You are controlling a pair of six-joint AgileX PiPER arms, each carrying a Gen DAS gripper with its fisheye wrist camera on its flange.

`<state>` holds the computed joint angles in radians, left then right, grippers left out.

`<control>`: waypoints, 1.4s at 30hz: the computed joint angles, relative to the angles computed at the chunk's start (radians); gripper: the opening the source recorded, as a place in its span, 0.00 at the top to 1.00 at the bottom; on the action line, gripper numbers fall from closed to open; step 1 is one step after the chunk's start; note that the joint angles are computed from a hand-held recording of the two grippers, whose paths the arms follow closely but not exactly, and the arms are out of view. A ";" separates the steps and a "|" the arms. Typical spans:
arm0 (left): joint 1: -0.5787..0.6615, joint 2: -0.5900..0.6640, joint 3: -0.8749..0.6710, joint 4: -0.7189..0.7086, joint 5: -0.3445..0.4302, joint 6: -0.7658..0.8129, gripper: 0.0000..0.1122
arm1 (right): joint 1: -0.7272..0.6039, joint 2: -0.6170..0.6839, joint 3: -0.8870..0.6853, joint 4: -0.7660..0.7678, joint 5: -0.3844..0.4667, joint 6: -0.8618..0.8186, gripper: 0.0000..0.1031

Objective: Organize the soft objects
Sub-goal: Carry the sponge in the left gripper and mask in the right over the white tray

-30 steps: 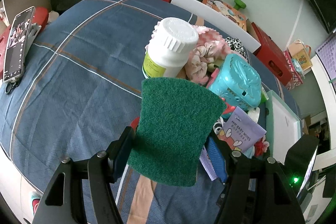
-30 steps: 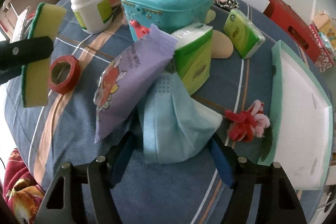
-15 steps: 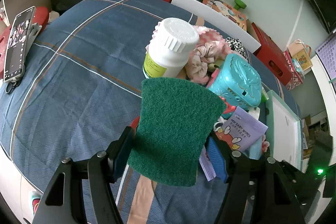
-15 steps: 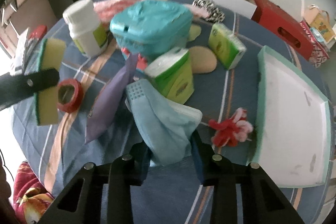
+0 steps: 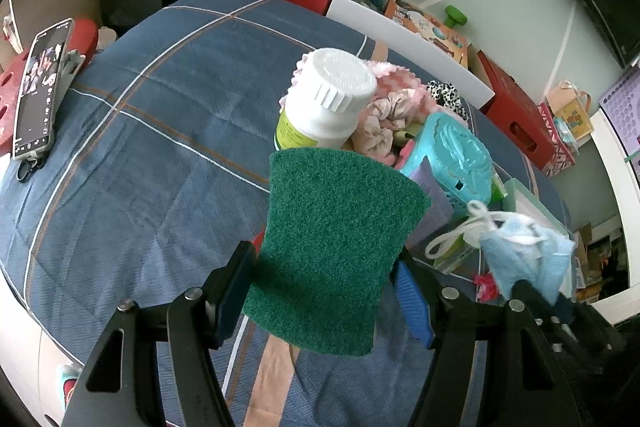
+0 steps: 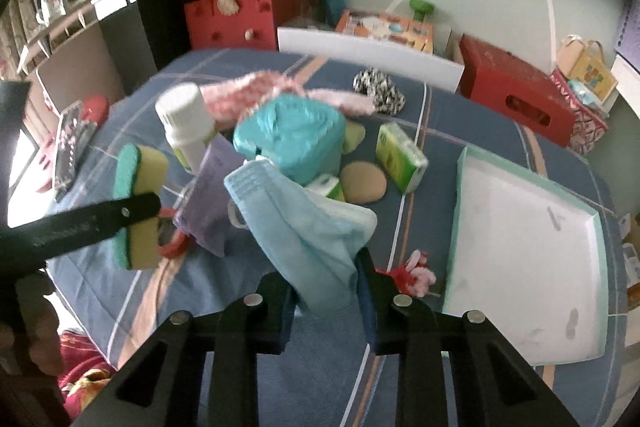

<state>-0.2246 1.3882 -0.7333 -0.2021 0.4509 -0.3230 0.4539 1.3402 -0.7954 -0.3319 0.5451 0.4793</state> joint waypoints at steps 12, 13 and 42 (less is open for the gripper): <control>-0.068 -0.050 -0.024 0.189 0.033 -0.204 0.39 | -0.048 -0.113 0.017 -0.024 0.004 0.046 0.72; -0.081 -0.053 -0.032 0.217 0.040 -0.233 0.39 | -0.064 -0.115 0.019 -0.010 -0.003 0.033 0.72; -0.617 0.497 -0.845 0.561 0.351 -0.375 0.39 | -0.830 0.009 -0.060 0.305 -0.103 -0.250 0.72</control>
<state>-0.8419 1.8856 -1.5778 0.3587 0.8021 -0.6976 -0.3764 1.3496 -0.8550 -0.0272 0.4425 0.2292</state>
